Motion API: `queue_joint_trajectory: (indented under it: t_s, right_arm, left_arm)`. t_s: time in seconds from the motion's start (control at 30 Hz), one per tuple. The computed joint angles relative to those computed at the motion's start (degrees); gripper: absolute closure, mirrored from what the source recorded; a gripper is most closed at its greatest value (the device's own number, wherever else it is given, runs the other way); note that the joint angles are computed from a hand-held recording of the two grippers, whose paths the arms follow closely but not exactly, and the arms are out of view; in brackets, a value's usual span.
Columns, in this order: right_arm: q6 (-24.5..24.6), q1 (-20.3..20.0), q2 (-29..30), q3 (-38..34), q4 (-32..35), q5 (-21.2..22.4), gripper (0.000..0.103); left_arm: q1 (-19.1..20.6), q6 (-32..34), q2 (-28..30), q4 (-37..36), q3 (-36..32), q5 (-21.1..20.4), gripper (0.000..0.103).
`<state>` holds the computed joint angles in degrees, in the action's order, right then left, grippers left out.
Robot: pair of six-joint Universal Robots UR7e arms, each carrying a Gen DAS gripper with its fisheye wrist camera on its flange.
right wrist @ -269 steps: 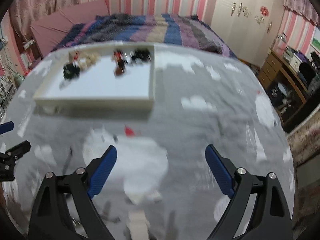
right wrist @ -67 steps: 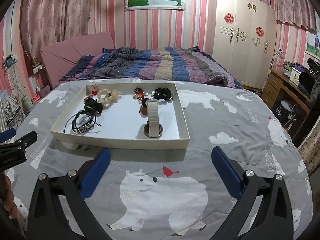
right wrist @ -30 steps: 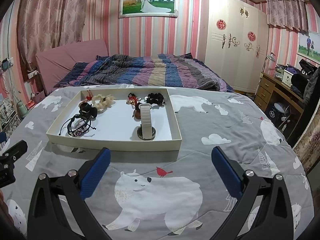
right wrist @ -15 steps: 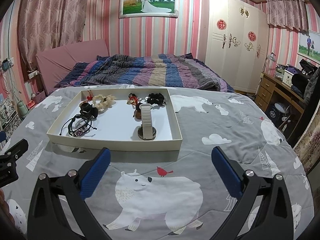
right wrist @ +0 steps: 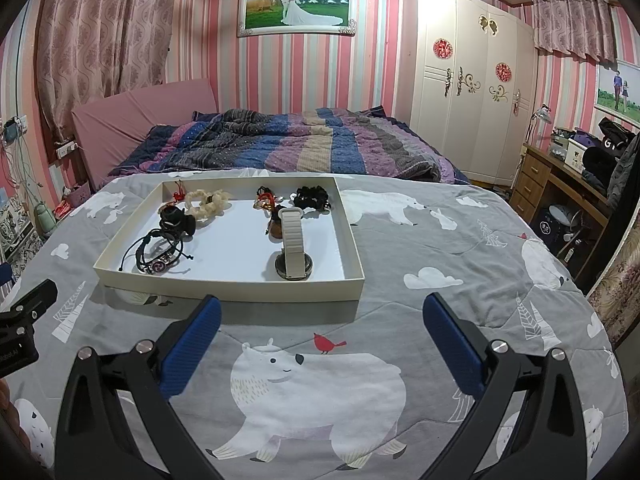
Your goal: Organize jewelry
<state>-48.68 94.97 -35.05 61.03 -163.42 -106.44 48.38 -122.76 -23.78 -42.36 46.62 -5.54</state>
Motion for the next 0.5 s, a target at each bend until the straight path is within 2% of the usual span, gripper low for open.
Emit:
queue_joint_trajectory:
  t_s: [0.23,0.33,0.5]
  right_arm:
    - [-0.1,0.0,0.0,0.0,-0.1,0.0,0.002]
    - [0.0,0.0,0.0,0.0,0.1,0.0,0.002]
    - [0.0,0.0,0.0,0.0,-0.1,0.0,0.002]
  left_arm:
    - [0.0,0.5,-0.1,-0.6,0.2,0.0,0.003]
    - [0.2,2.9,-0.5,-3.6,1.2,-0.5,0.003]
    - [0.3,1.1,-0.5,-1.9,0.9,-0.7,0.003]
